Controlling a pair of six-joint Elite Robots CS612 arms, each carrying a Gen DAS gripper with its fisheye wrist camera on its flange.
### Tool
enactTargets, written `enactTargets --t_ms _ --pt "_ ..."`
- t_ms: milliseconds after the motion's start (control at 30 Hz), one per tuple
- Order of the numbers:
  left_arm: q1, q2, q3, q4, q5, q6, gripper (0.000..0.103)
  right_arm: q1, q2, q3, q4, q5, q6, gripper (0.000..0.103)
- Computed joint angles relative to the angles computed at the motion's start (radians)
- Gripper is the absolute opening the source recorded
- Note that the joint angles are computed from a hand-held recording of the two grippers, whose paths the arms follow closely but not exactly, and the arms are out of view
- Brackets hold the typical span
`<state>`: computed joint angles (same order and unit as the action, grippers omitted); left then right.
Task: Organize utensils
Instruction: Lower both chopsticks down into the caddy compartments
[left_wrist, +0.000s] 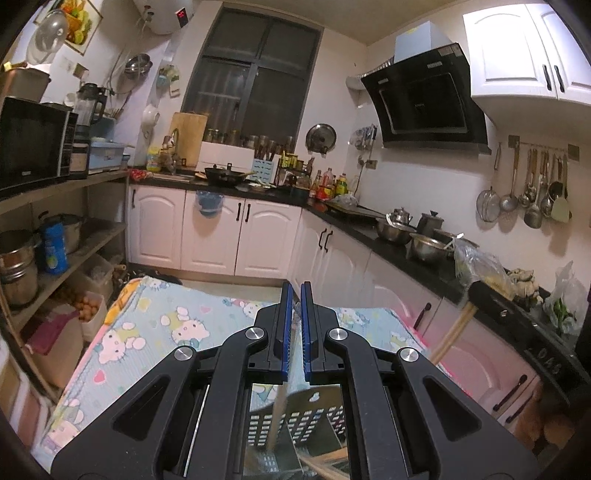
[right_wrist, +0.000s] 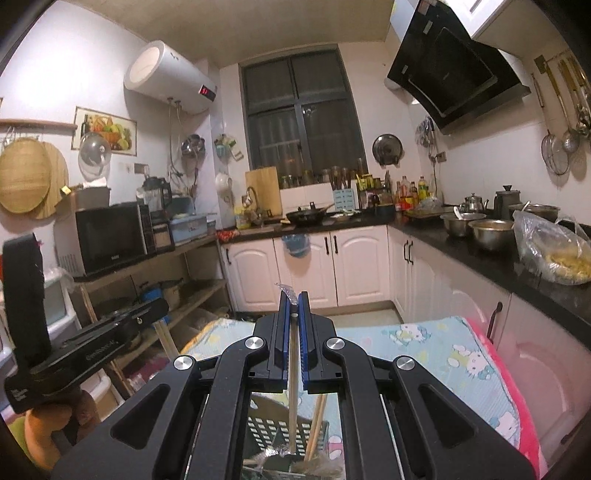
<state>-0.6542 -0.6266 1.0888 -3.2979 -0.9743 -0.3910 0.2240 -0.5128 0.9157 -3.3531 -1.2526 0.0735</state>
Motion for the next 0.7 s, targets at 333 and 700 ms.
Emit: enactTargets --t_ms 333,700 --pt "0.001 0.006 0.025 0.008 -0.038 -0.014 0.001 0.009 0.033 -0.014 0.023 -0.007 -0.019 0.005" --pt "0.002 -0.007 0.066 0.056 -0.062 -0.056 0.001 0.006 0.018 0.044 0.024 -0.005 -0.036 0.005"
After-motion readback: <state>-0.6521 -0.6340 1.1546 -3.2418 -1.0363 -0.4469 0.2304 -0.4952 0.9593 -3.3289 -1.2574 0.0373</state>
